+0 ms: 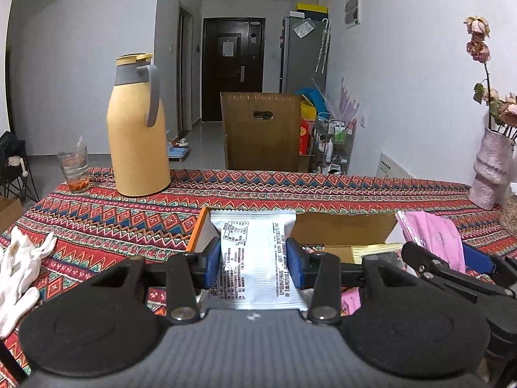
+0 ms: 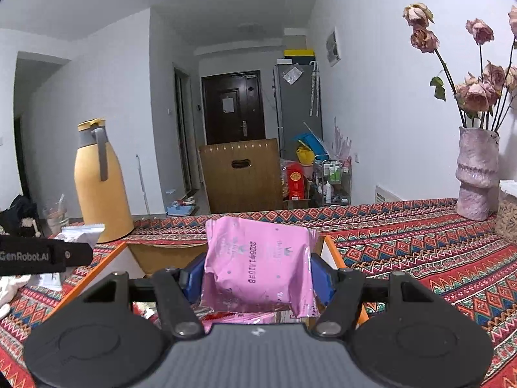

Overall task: Organize snacks
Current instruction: 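Carry the white and pink packets over the open box, then open both grippers to drop the packets into the box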

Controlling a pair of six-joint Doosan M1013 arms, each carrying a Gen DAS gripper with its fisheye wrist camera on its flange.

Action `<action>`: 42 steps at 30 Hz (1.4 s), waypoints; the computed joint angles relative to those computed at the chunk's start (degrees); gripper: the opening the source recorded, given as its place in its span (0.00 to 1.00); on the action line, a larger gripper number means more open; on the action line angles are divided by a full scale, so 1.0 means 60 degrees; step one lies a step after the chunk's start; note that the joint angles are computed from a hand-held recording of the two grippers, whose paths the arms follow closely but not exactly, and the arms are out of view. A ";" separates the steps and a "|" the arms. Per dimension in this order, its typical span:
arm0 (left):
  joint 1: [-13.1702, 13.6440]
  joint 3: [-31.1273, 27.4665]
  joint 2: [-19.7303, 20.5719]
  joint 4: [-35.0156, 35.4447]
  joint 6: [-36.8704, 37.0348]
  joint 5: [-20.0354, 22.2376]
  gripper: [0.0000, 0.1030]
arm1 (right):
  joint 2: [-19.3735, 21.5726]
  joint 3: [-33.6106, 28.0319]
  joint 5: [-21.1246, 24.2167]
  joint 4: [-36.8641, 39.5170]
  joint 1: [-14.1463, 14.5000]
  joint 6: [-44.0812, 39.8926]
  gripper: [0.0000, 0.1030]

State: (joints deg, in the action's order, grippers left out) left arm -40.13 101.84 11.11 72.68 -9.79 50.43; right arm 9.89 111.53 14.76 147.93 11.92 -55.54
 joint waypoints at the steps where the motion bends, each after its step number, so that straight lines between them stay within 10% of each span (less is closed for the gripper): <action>1: 0.0035 -0.0034 0.0042 -0.0001 -0.0011 -0.0031 0.42 | 0.0046 -0.0029 -0.0013 -0.0093 0.0002 0.0081 0.62; 20: 0.0361 0.0110 0.0236 -0.0081 -0.0285 -0.0479 0.42 | 0.0297 -0.0154 -0.0626 -0.1008 0.0116 0.0769 0.63; 28: 0.0186 0.0227 0.0187 0.0606 -0.0997 0.0107 0.99 | 0.0138 0.0058 -0.0160 -0.0499 -0.0014 0.0625 0.98; 42: -0.0047 0.0148 0.0003 0.0456 -0.0641 0.0779 1.00 | 0.0069 0.0013 -0.0380 -0.1024 -0.0112 0.1508 1.00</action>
